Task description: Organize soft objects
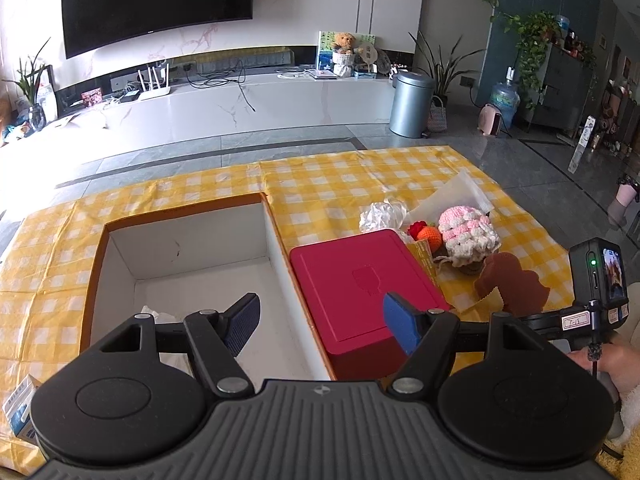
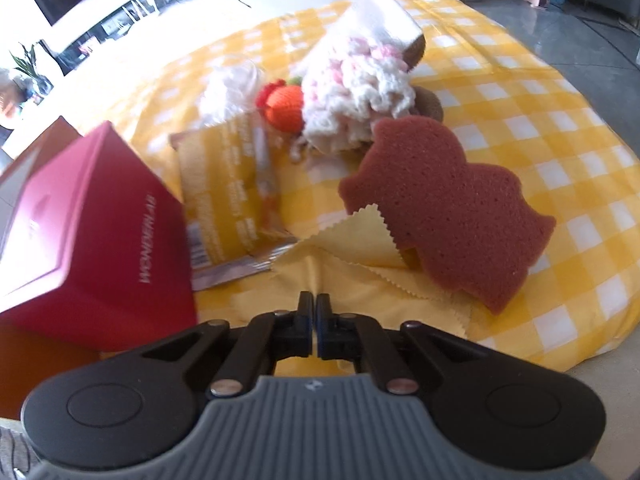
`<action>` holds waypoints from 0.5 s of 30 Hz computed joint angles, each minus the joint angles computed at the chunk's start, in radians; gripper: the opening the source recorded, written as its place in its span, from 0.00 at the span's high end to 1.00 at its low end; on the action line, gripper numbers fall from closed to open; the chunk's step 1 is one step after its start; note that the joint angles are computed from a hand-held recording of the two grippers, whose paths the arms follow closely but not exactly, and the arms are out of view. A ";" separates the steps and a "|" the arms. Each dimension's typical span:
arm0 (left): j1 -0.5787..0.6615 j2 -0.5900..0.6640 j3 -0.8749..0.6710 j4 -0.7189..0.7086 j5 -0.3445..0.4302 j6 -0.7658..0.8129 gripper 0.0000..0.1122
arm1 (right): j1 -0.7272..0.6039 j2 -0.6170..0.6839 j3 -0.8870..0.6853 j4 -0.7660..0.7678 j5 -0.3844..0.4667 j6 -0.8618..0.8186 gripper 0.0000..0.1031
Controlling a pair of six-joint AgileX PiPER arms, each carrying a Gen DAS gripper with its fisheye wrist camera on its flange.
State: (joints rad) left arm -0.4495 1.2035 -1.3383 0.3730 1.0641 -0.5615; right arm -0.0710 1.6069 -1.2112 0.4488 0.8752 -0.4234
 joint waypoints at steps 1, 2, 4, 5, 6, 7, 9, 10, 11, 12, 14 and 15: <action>-0.004 0.017 -0.018 -0.006 0.004 0.017 0.26 | -0.009 -0.010 0.007 0.021 0.001 -0.016 1.00; -0.017 0.042 -0.044 -0.007 0.018 0.033 0.26 | -0.018 -0.018 0.013 0.038 0.000 -0.027 1.00; -0.040 0.090 -0.089 -0.007 0.036 0.058 0.26 | -0.038 -0.029 0.020 0.076 0.002 -0.051 1.00; -0.053 0.119 -0.112 -0.012 0.041 0.082 0.26 | -0.050 -0.033 0.022 0.100 0.003 -0.067 1.00; -0.063 0.150 -0.137 -0.020 0.043 0.108 0.26 | -0.062 -0.036 0.025 0.125 0.006 -0.082 1.00; -0.070 0.180 -0.164 -0.027 0.046 0.130 0.26 | -0.083 -0.039 0.030 0.164 0.017 -0.108 1.00; -0.074 0.245 -0.228 -0.056 0.056 0.174 0.26 | -0.146 -0.031 0.037 0.310 0.086 -0.201 1.00; -0.069 0.280 -0.264 -0.077 0.062 0.196 0.26 | -0.189 -0.011 0.031 0.395 0.155 -0.263 1.00; -0.064 0.320 -0.305 -0.096 0.071 0.206 0.26 | -0.226 0.003 0.026 0.459 0.215 -0.311 1.00; -0.058 0.358 -0.348 -0.110 0.086 0.208 0.26 | -0.249 0.007 0.027 0.503 0.245 -0.342 1.00; -0.041 0.433 -0.439 -0.141 0.119 0.211 0.26 | -0.288 0.003 0.039 0.571 0.284 -0.375 1.00; -0.031 0.472 -0.488 -0.158 0.137 0.214 0.26 | -0.310 0.009 0.041 0.603 0.306 -0.382 1.00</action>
State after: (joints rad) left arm -0.4804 1.6756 -1.8259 0.2150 1.2009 -0.3472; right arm -0.3809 1.6161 -1.1698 1.0518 1.1814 -0.8057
